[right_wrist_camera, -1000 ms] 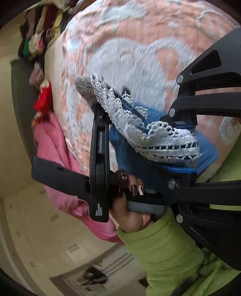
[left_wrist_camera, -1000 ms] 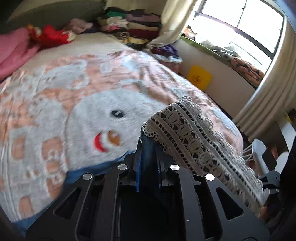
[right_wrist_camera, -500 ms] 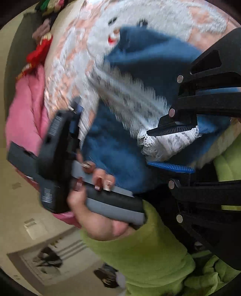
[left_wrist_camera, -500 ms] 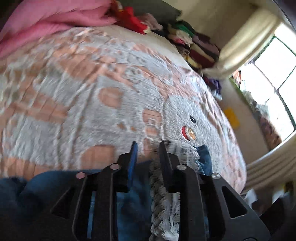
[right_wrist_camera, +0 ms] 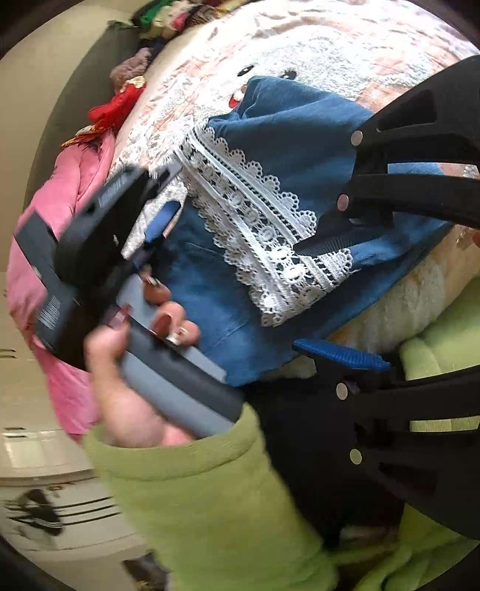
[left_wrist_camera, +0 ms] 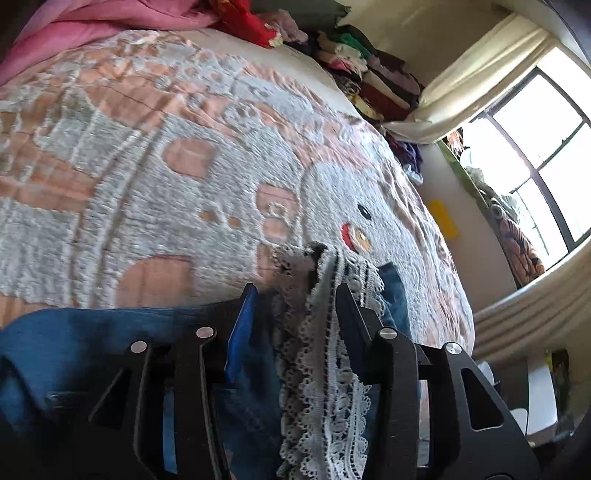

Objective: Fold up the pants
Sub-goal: 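Lift the lace hem with both grippers and fold it over onto the other leg, then lay the folded leg flat and open both grippers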

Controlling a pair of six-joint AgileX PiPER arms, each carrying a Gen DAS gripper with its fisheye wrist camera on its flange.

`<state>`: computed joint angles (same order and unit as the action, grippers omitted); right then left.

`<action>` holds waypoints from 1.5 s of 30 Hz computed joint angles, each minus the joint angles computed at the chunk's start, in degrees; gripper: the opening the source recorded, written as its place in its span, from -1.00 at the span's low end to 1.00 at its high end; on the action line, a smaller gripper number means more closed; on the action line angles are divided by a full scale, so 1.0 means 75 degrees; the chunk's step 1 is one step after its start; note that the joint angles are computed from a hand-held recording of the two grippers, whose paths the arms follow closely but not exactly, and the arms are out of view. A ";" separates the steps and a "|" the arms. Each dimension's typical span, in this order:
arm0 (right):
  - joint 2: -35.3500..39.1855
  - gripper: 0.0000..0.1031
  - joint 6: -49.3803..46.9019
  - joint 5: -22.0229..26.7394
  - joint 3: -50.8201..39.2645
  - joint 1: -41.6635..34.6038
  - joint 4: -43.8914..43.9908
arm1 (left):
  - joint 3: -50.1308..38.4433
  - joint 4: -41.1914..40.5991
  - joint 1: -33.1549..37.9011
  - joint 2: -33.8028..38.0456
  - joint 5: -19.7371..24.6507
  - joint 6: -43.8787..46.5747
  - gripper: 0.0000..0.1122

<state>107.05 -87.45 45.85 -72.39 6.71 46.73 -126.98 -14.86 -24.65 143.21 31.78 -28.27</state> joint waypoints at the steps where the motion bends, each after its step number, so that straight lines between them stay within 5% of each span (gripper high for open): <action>1: 0.0004 -0.02 0.0013 -0.0343 0.0097 0.0161 -0.0126 | -0.0144 -0.0014 -0.0005 0.0089 0.0097 0.0029 -0.28; 7: 0.0466 0.03 -0.0344 -0.2480 0.0433 0.0930 -0.0185 | -0.1125 0.0346 -0.0094 0.0632 0.0746 -0.0200 -0.06; 10: 0.0711 -0.42 -0.0481 -0.2002 0.0028 0.0737 -0.0193 | -0.1780 0.0519 -0.0127 0.0965 0.1095 -0.0304 0.01; 12: 0.0785 -0.65 -0.0431 -0.1047 -0.0427 0.0342 -0.0118 | -0.2484 0.0569 -0.0114 0.1311 0.1511 -0.0361 0.02; 18: 0.1126 -0.67 -0.0044 0.1502 -0.1423 -0.0453 0.0427 | -0.1995 0.0168 -0.0061 0.1074 0.1226 -0.0045 0.01; 20: 0.1193 -0.66 0.0016 0.1188 -0.1290 -0.0253 0.0242 | -0.2322 0.0507 -0.0140 0.1211 0.1512 -0.0227 -0.02; 24: 0.1349 -0.45 0.0432 0.1160 -0.1246 -0.0162 -0.0005 | -0.2948 0.1352 -0.0299 0.1463 0.2113 -0.0693 -0.56; 28: 0.1343 -0.15 0.0332 0.1865 -0.1674 -0.0674 0.0311 | -0.0796 0.1533 -0.0309 0.0342 0.0631 -0.0837 -0.82; 30: 0.1351 -0.08 0.0399 0.1905 -0.1882 -0.0952 0.0593 | -0.0298 0.1998 -0.0377 0.0035 0.0348 -0.1095 -0.81; 34: 0.1850 -0.03 0.1358 0.1486 -0.2766 -0.1239 0.0411 | -0.1598 0.2124 -0.0391 0.0715 0.1438 -0.1185 -0.74; 39: 0.2443 0.06 0.2473 0.1230 -0.3487 -0.1202 -0.0575 | -0.1349 0.2003 -0.0318 0.0628 0.1293 -0.1246 -0.54; 45: 0.2252 0.06 0.1811 0.1300 -0.3076 -0.1295 -0.0059 | -0.0893 0.2185 -0.0345 0.0390 0.1007 -0.1402 -0.43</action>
<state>123.93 -73.86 55.60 -95.46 -3.00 46.29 -133.68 1.53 -27.24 146.13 39.33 -38.78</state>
